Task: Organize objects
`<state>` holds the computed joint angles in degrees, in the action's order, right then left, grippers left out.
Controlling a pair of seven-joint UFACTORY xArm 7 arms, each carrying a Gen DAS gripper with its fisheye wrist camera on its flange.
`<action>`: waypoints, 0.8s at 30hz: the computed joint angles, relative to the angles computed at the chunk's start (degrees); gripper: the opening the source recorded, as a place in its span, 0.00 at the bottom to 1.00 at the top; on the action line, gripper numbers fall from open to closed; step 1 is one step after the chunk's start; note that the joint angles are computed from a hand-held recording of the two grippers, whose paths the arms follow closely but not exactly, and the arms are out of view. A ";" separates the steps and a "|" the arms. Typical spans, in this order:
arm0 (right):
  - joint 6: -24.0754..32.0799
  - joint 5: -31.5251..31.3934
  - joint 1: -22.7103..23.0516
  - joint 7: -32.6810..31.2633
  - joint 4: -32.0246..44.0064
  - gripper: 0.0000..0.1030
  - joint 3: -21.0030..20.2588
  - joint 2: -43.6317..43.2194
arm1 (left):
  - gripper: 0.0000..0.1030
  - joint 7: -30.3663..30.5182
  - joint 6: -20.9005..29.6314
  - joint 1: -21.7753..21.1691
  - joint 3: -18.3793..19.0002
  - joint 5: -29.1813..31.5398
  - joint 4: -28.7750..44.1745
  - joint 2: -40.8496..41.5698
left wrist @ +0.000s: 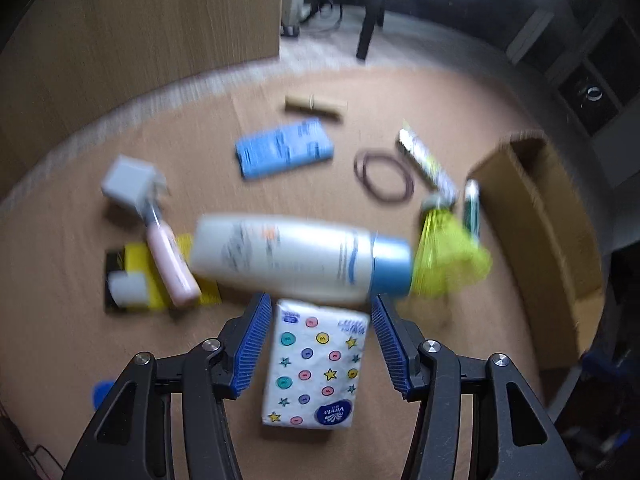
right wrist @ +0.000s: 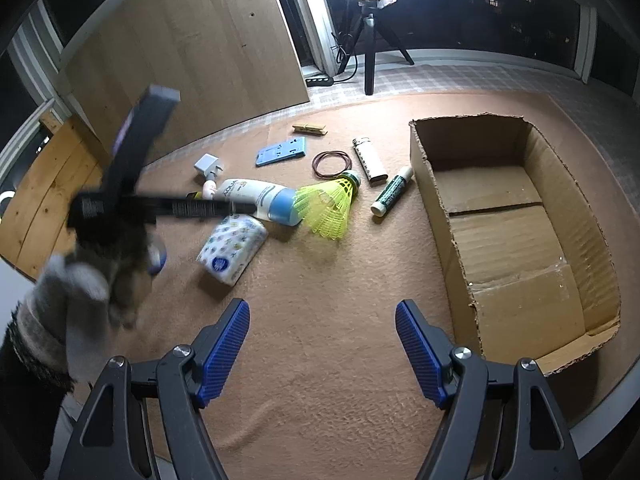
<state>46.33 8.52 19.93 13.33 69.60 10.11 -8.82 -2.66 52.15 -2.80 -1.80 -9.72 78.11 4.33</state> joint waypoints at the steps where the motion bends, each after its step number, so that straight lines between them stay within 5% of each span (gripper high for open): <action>1: 0.08 0.16 0.08 0.02 -0.23 0.70 0.04 -0.19 | 0.55 -0.88 -0.05 -0.10 0.14 1.82 2.09 1.24; 8: 0.58 -0.54 0.29 1.02 -1.60 0.70 0.34 -1.31 | 0.54 -1.71 5.84 1.21 0.17 2.91 20.67 16.53; 11: 0.57 -0.98 -0.15 1.73 -2.19 0.70 0.07 -2.01 | 0.54 0.09 8.92 1.49 -0.42 2.96 23.02 19.26; 24: 0.04 -1.39 -0.91 1.51 -0.51 0.70 -0.25 0.21 | 0.53 10.85 3.51 0.93 -2.20 -6.59 -0.88 3.05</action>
<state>46.36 7.13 19.01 14.84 69.10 9.86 -8.60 8.19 55.65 -1.87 -4.01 -16.31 77.22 7.38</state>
